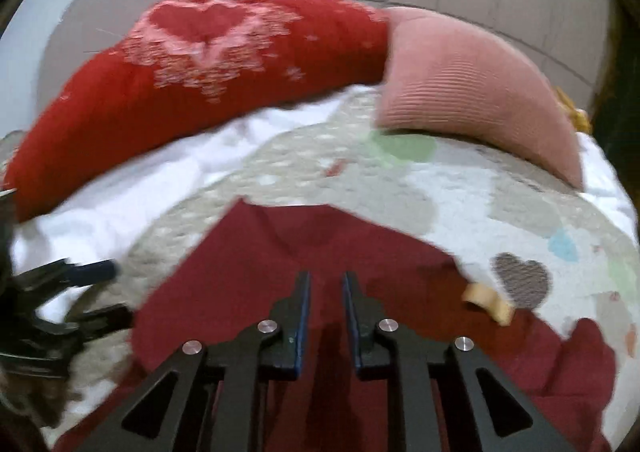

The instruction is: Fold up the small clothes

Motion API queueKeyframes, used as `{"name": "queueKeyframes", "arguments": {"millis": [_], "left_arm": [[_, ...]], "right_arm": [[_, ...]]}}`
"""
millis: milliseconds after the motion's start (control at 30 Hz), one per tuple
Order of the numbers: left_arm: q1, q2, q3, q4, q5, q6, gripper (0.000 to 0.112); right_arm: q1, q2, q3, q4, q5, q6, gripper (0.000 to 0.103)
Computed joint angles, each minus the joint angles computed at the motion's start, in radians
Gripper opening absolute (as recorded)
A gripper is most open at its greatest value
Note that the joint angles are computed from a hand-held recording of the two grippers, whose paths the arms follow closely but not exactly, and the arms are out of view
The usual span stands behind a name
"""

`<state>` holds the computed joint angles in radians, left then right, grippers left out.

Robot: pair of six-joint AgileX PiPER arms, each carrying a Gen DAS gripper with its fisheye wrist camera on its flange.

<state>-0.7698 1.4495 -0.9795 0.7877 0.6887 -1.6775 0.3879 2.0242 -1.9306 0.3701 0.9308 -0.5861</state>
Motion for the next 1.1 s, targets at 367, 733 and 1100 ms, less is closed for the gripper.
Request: {"name": "queueKeyframes", "arguments": {"millis": [367,733,1100], "left_arm": [[-0.065,-0.047,0.033,0.208,0.049,-0.188,0.077],[0.002,0.117,-0.107,0.021,-0.037,0.091,0.077],[0.023,0.122,-0.091,-0.016,-0.078,0.092,0.078]], "right_arm": [[0.020,-0.165,0.347,0.060,-0.050,-0.191,0.016],[-0.017,0.064,-0.035,-0.040,0.002,0.029,0.046],[-0.044,0.087,-0.018,-0.067,-0.031,0.138,0.049]]}}
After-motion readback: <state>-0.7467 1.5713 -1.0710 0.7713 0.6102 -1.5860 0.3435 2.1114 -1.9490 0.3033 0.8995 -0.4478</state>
